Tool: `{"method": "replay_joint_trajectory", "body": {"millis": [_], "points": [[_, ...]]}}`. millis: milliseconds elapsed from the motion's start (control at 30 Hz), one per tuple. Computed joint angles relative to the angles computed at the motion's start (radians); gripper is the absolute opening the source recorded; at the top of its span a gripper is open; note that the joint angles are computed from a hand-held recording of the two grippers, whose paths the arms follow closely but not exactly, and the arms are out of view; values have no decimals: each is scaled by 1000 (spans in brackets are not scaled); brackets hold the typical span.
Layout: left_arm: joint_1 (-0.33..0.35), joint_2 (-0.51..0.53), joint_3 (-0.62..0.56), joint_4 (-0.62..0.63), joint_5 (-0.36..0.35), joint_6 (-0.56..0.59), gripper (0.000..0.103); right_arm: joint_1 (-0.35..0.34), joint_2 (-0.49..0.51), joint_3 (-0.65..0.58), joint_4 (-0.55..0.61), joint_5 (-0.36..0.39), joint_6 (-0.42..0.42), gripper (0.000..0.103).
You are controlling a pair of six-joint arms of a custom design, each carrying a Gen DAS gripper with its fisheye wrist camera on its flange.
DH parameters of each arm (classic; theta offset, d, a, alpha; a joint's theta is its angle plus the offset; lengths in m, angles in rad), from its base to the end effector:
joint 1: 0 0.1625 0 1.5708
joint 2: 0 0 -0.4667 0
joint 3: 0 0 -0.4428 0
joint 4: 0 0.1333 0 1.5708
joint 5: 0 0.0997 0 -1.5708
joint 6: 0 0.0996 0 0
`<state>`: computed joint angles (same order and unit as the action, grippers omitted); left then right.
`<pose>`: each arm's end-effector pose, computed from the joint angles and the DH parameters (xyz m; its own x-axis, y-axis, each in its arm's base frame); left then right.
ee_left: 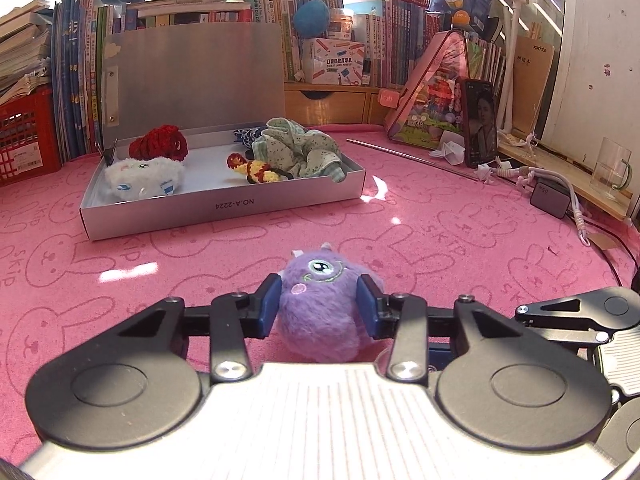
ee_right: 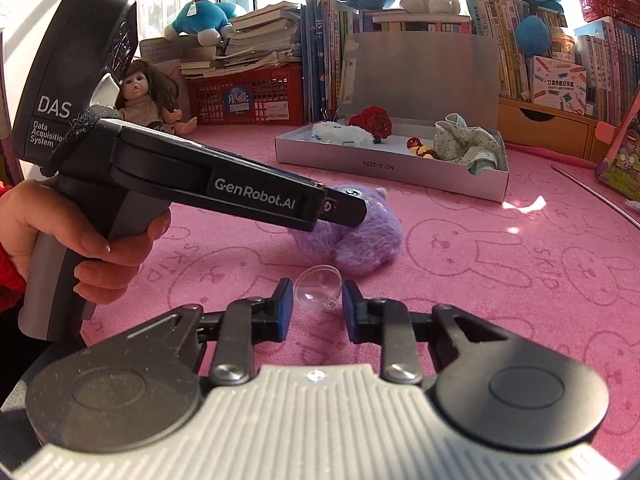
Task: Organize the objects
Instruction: 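Lift and carry the purple plush toward the white box with the left gripper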
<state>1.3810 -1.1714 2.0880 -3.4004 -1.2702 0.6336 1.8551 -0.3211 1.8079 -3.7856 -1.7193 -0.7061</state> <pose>0.0491 -0.6073 0.2618 -0.7233 0.3153 -0.6144 0.6745 0.5134 -0.5306 0.2877 -0.5618 -0.1386 -0.6075 -0.6041 0.5158 -0.7932 0.4265 -0.4346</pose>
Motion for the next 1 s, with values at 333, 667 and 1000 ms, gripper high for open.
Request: {"method": "replay_joint_trajectory", "body": {"millis": [333, 667, 1000], "points": [[-3, 8, -6, 8, 12, -7, 55, 4, -5, 13, -56, -64, -4, 31], [-15, 34, -27, 40, 56, -25, 68, -13, -33, 28, -127, -138, 55, 31], [-12, 31, -43, 94, 37, -94, 60, -14, -28, 10, -109, -152, 110, 31]]}}
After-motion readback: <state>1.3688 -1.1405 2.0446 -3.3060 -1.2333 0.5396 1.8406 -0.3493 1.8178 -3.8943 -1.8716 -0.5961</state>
